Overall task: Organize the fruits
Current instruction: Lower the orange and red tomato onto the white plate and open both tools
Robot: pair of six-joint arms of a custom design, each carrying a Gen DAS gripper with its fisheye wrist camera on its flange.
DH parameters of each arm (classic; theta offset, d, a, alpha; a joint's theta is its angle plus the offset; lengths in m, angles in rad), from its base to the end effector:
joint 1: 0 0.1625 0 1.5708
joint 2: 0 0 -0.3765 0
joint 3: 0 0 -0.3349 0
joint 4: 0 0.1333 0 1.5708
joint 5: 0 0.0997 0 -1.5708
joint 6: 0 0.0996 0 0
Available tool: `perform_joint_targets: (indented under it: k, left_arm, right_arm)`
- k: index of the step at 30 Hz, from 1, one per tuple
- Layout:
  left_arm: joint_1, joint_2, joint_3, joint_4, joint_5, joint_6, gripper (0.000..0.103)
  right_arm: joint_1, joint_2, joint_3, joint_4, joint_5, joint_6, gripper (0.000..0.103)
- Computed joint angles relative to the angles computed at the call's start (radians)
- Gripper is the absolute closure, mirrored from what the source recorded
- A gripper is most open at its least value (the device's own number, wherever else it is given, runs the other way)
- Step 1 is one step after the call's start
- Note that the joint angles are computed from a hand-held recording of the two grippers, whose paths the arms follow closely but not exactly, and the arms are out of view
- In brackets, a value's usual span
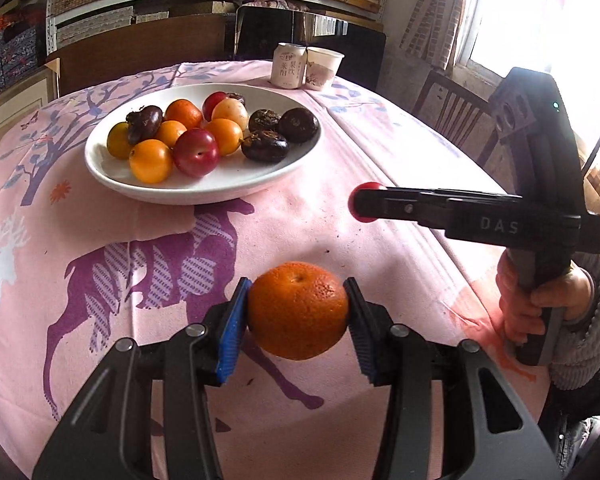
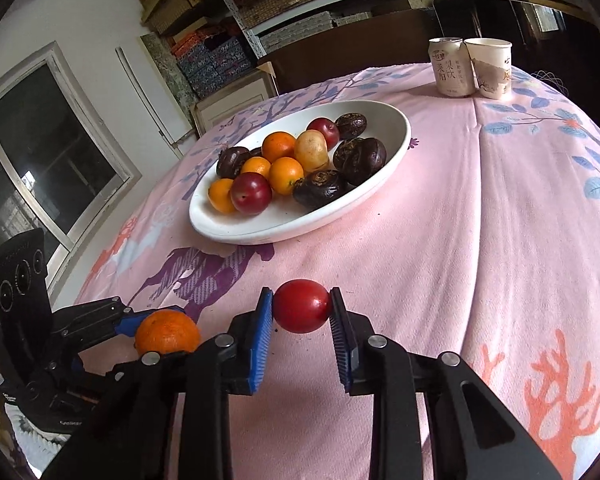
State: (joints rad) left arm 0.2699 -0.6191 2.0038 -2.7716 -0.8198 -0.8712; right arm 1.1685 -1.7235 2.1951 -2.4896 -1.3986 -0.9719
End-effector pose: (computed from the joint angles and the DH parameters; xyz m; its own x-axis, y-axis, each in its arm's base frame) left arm -0.3832 -0.3148 -0.0379 -0.7730 0.2745 -0.5719 0.5530 0.7333 -0.3955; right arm -0.0078 -0.4025 0.3371 -0.8190 -0.5063 0.2701 -0.5737 0.7300 -0.3714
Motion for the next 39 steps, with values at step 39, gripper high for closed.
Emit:
perform_joint_targets:
  k: [39]
  left_arm:
    - [0.386, 0.052, -0.443, 0.004, 0.253, 0.363, 0.024]
  right_arm:
    - [0.352, 0.604, -0.542, -0.199, -0.23, 0.278, 0.05]
